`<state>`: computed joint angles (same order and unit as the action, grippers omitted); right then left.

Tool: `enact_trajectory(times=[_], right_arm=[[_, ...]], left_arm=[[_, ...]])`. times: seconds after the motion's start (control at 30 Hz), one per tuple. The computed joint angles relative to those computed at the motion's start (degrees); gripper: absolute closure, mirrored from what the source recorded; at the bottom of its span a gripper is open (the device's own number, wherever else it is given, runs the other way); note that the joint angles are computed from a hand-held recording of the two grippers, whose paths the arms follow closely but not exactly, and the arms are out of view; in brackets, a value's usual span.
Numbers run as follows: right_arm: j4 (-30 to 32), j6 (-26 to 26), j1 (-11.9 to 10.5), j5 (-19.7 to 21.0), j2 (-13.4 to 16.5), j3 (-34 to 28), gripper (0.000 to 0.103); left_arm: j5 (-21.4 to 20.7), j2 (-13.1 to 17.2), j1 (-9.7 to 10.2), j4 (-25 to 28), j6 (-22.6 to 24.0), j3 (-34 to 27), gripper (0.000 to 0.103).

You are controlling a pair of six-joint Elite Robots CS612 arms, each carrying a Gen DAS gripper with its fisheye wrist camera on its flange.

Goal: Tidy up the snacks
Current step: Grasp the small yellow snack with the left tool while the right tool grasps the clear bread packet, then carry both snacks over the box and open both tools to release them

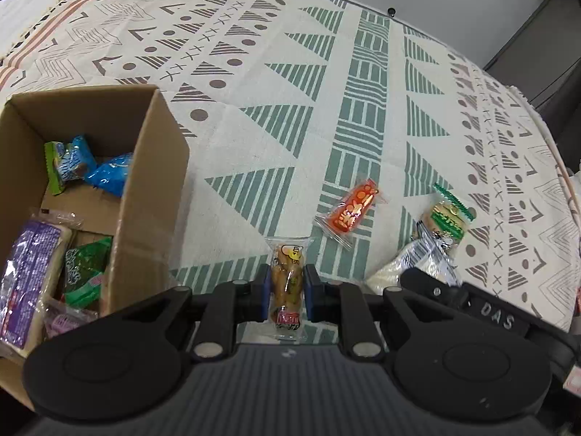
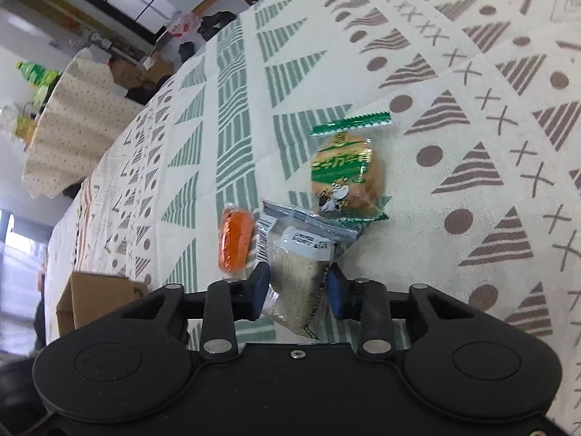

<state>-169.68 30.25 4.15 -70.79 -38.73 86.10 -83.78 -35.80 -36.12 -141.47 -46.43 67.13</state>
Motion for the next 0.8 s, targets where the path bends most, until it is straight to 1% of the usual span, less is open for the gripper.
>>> enact_trajectory(times=[0.17, 0.23, 0.37, 0.5, 0.8], right_arm=[[-1.6, 0.3, 0.3, -0.2, -1.9, 2.4, 0.075], [-2.6, 0.2, 0.3, -0.2, -2.7, 3.4, 0.078], [-3.9, -0.5, 0.7, -0.6, -4.0, 4.6, 0.081], [-5.8, -1.4, 1.1, -1.2, -4.6, 5.4, 0.083], [-8.5, -1.4, 2.1, -0.7, -5.8, 5.8, 0.083]], left_arm=[[0.2, -1.6, -0.14, -2.8, 0.1, 2.3, 0.086], [0.4, -2.2, -0.21, -3.8, 0.3, 3.1, 0.086], [1.0, -3.4, -0.28, -5.9, 0.1, 4.9, 0.086], [1.5, -4.8, -0.27, -7.8, -0.2, 6.9, 0.086], [3.2, -7.6, 0.18, -11.1, -0.3, 10.3, 0.086]])
